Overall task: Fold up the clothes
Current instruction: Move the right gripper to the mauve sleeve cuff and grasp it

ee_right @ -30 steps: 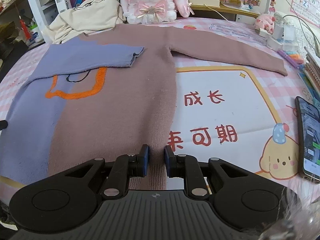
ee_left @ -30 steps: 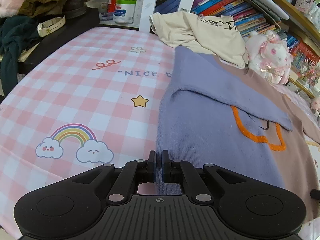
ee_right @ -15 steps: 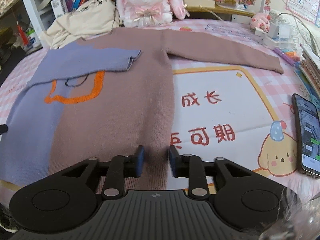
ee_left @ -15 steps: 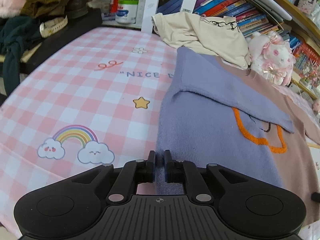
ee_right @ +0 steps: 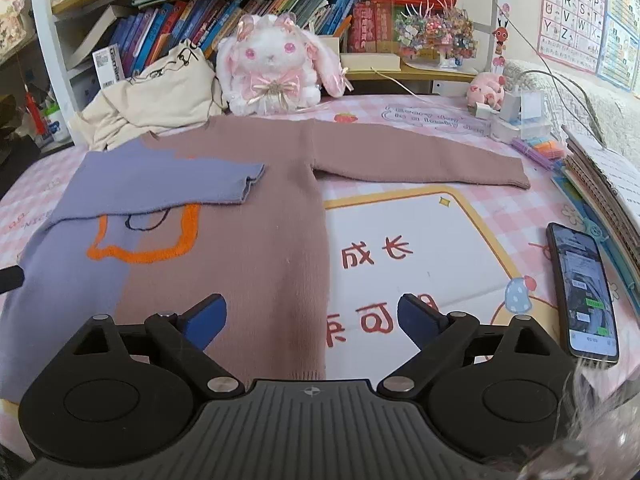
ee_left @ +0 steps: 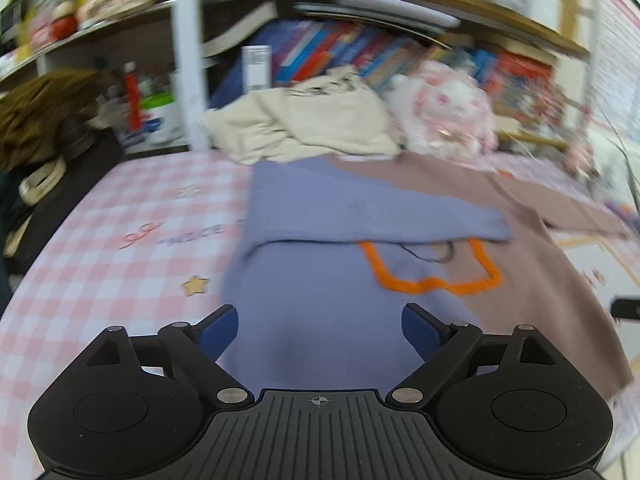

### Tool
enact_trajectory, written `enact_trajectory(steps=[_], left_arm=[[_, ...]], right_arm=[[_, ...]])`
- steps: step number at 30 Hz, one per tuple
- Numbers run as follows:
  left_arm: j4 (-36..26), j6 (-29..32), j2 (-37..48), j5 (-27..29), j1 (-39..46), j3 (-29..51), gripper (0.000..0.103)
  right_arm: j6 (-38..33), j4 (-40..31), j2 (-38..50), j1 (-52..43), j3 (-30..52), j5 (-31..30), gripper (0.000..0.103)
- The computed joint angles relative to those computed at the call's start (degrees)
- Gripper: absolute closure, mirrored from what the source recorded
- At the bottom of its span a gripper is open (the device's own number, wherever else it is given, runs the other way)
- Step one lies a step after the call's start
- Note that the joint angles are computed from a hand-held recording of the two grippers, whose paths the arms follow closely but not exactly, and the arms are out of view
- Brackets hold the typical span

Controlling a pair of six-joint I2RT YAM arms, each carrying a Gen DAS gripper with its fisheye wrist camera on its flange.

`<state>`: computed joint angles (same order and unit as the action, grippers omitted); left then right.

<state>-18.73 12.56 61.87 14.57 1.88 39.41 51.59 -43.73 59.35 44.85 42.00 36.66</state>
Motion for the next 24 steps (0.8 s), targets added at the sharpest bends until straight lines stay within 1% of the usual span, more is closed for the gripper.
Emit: enact_trajectory(steps=[5,10,13,19,24], left_arm=[[-1.29,1.22,-0.14,0.70,-2.51,-0.46,0.009],[-1.28,-0.10,0.63,0.51,-3.89,-0.49,0.008],[-1.06,-1.46,1.26,-0.34,-5.13,-0.27,0.008],[-0.78,-5.33,2.59,-2.92,-9.39,0.86,0.008],[-0.52,-9.45,3.95,-7.22,-15.39,2.58,0.008]], right_arm=[[1.58,-2.19,0.52,1.82,0.30,0.96,0.009],[1.64,-3.40,-0.48,1.86,-0.42,0.88,0.008],[0.12,-2.75,-1.89,0.18,-1.44,0.07,0.008],[-7.12,1.01,-5.72,-6.54,-4.36,-3.73,0.008],[-17.47,6.60,-9.47,-17.67,-7.19,-10.70,0.008]])
